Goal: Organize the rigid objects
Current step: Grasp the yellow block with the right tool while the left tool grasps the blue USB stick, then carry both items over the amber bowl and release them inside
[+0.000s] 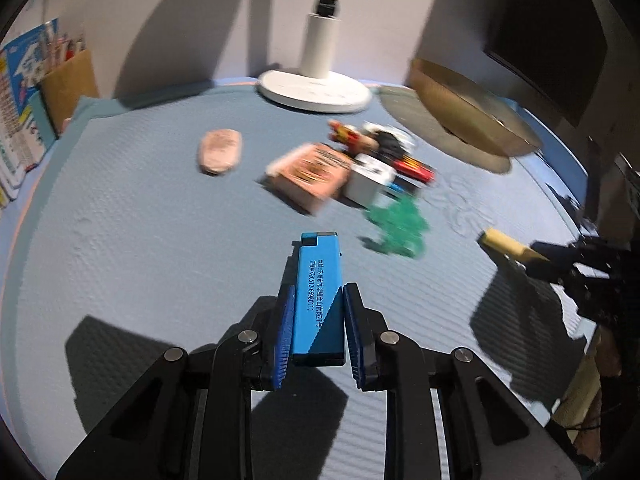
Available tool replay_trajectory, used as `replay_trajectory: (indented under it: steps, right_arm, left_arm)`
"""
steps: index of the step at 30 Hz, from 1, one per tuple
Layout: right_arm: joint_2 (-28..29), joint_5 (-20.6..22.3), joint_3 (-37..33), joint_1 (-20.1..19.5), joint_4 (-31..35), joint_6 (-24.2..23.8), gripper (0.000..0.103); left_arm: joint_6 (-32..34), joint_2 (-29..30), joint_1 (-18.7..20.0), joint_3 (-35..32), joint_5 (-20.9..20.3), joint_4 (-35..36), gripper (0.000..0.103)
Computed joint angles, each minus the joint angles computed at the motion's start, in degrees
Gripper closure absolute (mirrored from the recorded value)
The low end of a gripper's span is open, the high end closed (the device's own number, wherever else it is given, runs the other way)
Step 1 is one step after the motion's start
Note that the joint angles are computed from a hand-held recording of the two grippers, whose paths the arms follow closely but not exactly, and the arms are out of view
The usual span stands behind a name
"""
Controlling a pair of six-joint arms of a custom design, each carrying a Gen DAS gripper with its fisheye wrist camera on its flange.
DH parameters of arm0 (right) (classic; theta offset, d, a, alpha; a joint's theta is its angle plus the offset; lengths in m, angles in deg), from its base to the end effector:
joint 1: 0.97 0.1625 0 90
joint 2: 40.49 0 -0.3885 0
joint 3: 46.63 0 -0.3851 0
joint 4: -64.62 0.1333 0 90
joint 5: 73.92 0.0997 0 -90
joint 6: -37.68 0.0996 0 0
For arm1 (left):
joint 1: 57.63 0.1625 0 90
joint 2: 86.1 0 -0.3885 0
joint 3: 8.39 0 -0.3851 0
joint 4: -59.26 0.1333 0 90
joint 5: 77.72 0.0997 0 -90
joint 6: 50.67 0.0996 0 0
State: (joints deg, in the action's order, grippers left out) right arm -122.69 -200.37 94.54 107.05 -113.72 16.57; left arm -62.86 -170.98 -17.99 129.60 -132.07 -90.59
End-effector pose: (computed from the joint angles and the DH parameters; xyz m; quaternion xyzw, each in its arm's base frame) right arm 0.1872 -0.3360 0.1965 0.2330 -0.8923 0.2325 0.3089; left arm -0.1662 -0.3862 0.1728 0.2937 0.9040 -0.2065 0.2321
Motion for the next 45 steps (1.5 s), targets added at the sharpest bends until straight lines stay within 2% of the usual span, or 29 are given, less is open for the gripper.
replay_trajectory:
  steps: [3, 5, 6, 7, 12, 15, 17, 18, 21, 27, 30, 32, 35, 39, 42, 45]
  right_arm:
    - [-0.6, 0.5, 0.8, -0.8, 1.5, 0.2, 0.079]
    - [0.0, 0.7, 0.4, -1.4, 3.0, 0.6, 0.076]
    - [0.4, 0.8, 0.4, -1.4, 1.9, 0.0, 0.075]
    - [-0.2, 1.2, 0.9, -1.4, 1.8, 0.1, 0.073]
    - [0.7, 1.6, -0.2, -1.8, 2.2, 2.2, 0.073]
    - [3.7, -1.7, -0.8, -0.3, -0.2, 1.8, 0.073]
    - [6.1, -4.7, -1.0, 1.2, -2.6, 1.7, 0.076]
    - [6.7, -5.3, -1.0, 1.7, -3.2, 1.7, 0.079]
    - [5.8, -3.9, -0.5, 2.2, -2.0, 1.9, 0.080]
    - [-2.9, 2.2, 0.6, 0.9, 2.9, 4.0, 0.080]
    - [-7.5, 0.5, -0.9, 0.5, 4.1, 4.9, 0.080]
    - [-9.7, -2.6, -2.9, 0.7, 4.0, 4.1, 0.080]
    - [-10.7, -7.5, -8.0, 0.9, 3.5, 3.3, 0.080]
    - [-9.7, -12.2, -15.7, 1.0, 4.4, 3.6, 0.080]
    - [-9.7, -10.6, -20.7, -0.5, 11.5, 5.8, 0.080]
    - [-9.6, -7.5, -23.7, -3.3, 21.9, 9.5, 0.080]
  left_arm:
    - [-1.2, 0.8, -1.3, 0.8, -0.3, 1.3, 0.082]
    - [-0.8, 1.1, -2.7, 1.6, 1.5, 1.4, 0.081]
    - [-1.1, 1.1, -3.1, 1.6, 2.0, 2.1, 0.076]
    - [-1.5, 1.0, -3.1, 1.5, 1.7, 2.4, 0.066]
    - [-3.6, 1.5, -3.4, 1.5, 2.5, 2.3, 0.066]
    - [-3.8, 2.2, -4.1, 1.8, 3.5, 1.8, 0.067]
    - [-4.1, 2.4, -4.5, 2.2, 3.9, 0.9, 0.082]
    - [-4.0, 2.4, -4.5, 2.2, 3.6, 0.6, 0.082]
    - [-4.2, 2.1, -4.9, 2.5, 2.9, 0.4, 0.082]
    - [-1.9, 2.2, -8.1, 1.7, 1.4, -2.0, 0.082]
    - [2.1, 5.3, -9.6, -1.2, 0.7, -5.5, 0.082]
    - [5.8, 9.0, -10.2, -4.8, 0.3, -8.4, 0.082]
    - [11.0, 15.1, -9.8, -12.3, -1.4, -11.5, 0.082]
    - [13.7, 23.3, -8.5, -23.2, -5.7, -12.8, 0.082]
    - [12.5, 29.3, -6.9, -30.8, -8.6, -9.5, 0.082]
    - [10.5, 34.2, -5.0, -36.3, -11.1, -3.3, 0.082]
